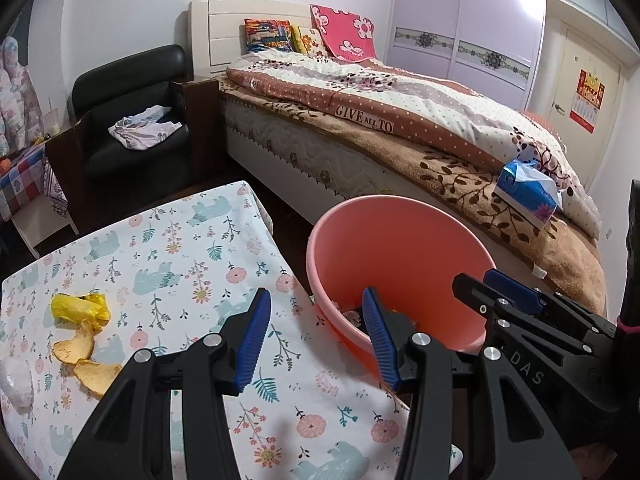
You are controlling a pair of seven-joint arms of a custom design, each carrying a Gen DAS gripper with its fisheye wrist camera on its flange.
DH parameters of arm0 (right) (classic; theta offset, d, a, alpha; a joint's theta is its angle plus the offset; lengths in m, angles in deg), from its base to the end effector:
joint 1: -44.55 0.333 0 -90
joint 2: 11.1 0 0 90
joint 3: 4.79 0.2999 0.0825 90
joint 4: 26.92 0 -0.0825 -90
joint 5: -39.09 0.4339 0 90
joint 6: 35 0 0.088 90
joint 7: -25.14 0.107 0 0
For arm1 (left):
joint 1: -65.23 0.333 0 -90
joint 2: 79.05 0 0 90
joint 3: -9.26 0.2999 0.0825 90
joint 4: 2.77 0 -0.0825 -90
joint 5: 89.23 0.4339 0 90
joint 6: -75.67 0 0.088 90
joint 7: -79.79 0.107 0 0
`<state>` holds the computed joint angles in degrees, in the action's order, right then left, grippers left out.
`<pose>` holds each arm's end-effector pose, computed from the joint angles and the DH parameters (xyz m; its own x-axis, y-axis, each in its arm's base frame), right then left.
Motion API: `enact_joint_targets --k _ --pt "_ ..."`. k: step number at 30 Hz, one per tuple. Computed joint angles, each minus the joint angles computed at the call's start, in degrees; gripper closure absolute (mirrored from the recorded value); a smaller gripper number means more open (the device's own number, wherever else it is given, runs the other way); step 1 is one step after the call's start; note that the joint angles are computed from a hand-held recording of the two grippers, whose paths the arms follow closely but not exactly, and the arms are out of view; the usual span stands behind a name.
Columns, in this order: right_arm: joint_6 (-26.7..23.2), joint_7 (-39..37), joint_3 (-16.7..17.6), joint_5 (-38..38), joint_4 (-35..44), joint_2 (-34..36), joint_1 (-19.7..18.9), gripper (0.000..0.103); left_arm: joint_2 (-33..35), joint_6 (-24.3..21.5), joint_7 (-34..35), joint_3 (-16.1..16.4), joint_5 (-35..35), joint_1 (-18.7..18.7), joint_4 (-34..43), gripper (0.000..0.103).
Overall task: Collect trash
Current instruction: 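Move both open tools back over the table toward the remaining trash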
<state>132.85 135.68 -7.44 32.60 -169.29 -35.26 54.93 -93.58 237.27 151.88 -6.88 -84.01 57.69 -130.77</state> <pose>0.5068 0.0748 0.5053 -0.0407 -0.9809 -0.1904 -0.6526 0.1704 -0.7383 0.5219 -0.2438 0.5345 -0.2289 -0.9703 0.0785 -0.6672 0.0976 -0.7384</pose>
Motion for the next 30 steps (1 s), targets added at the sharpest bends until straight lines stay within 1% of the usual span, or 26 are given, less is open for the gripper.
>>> enact_joint_targets --k 7,16,22,30 --pt "-0.04 0.66 1.26 -1.13 -0.36 -1.21 0.05 0.066 -2.99 1.09 0.53 0.64 -1.76 0.21 -2.58 0.056" --pt "1.7 2.28 2.3 -1.97 -0.93 -2.23 0.94 0.066 -7.31 1.6 0.76 0.92 -3.88 2.05 -6.22 0.056" --pt "1.99 2.41 2.44 -2.23 -0.65 -2.09 2.44 0.066 -10.79 1.76 0.79 1.48 -5.46 3.56 -9.28 0.056" --pt "3.21 0.29 1.34 -0.34 -0.1 -1.28 6.25 0.066 -16.23 0.96 0.02 2.05 -6.51 7.04 -13.97 0.056"
